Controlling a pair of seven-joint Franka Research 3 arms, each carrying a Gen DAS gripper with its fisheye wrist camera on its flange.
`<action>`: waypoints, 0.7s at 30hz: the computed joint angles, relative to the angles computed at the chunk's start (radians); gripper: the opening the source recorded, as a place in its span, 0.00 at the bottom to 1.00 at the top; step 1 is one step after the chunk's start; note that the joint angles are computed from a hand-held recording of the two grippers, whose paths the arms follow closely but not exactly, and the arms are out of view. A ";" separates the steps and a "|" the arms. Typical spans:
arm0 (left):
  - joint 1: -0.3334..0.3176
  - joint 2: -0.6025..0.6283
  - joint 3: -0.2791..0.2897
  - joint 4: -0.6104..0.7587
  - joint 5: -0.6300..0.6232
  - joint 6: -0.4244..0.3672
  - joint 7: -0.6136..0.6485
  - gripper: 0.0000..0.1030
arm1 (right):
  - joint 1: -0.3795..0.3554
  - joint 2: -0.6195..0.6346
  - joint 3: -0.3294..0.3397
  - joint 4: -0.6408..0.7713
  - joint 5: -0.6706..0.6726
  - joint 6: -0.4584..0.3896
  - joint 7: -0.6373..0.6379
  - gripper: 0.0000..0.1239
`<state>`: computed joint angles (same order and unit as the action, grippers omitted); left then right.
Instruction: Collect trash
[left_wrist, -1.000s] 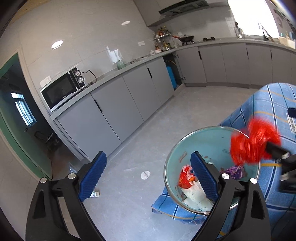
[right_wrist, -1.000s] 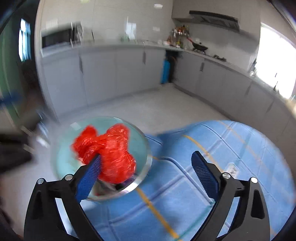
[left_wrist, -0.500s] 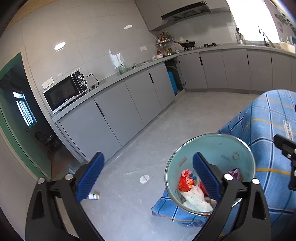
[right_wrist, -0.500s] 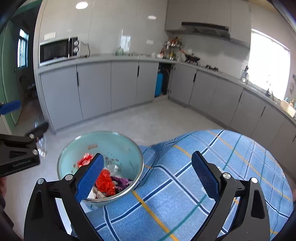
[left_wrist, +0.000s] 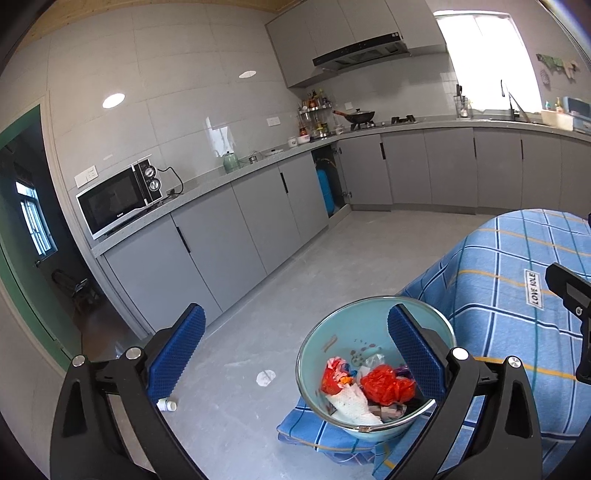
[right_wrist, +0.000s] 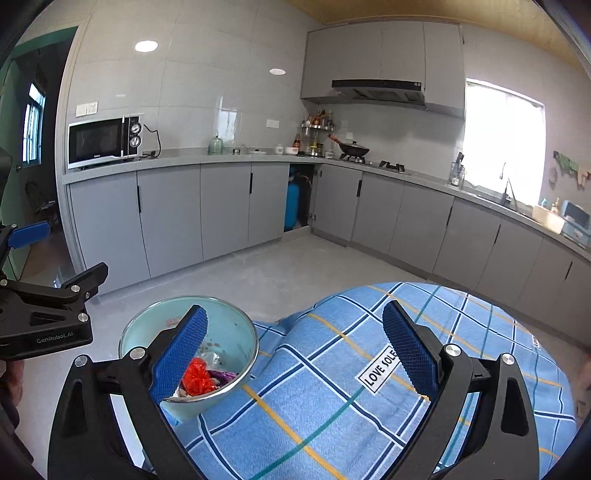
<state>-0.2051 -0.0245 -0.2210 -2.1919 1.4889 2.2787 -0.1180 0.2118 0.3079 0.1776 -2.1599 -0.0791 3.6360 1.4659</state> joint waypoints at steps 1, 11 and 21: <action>-0.001 -0.002 -0.001 -0.002 0.004 -0.001 -0.002 0.95 | -0.001 -0.002 0.000 -0.002 0.001 0.004 0.002 0.77; 0.002 -0.013 -0.003 -0.006 0.009 0.005 -0.007 0.95 | 0.006 -0.009 -0.009 -0.009 0.008 0.015 0.003 0.77; 0.000 -0.013 -0.007 -0.007 0.017 0.002 -0.003 0.95 | 0.021 -0.016 -0.018 -0.019 0.035 0.027 -0.012 0.77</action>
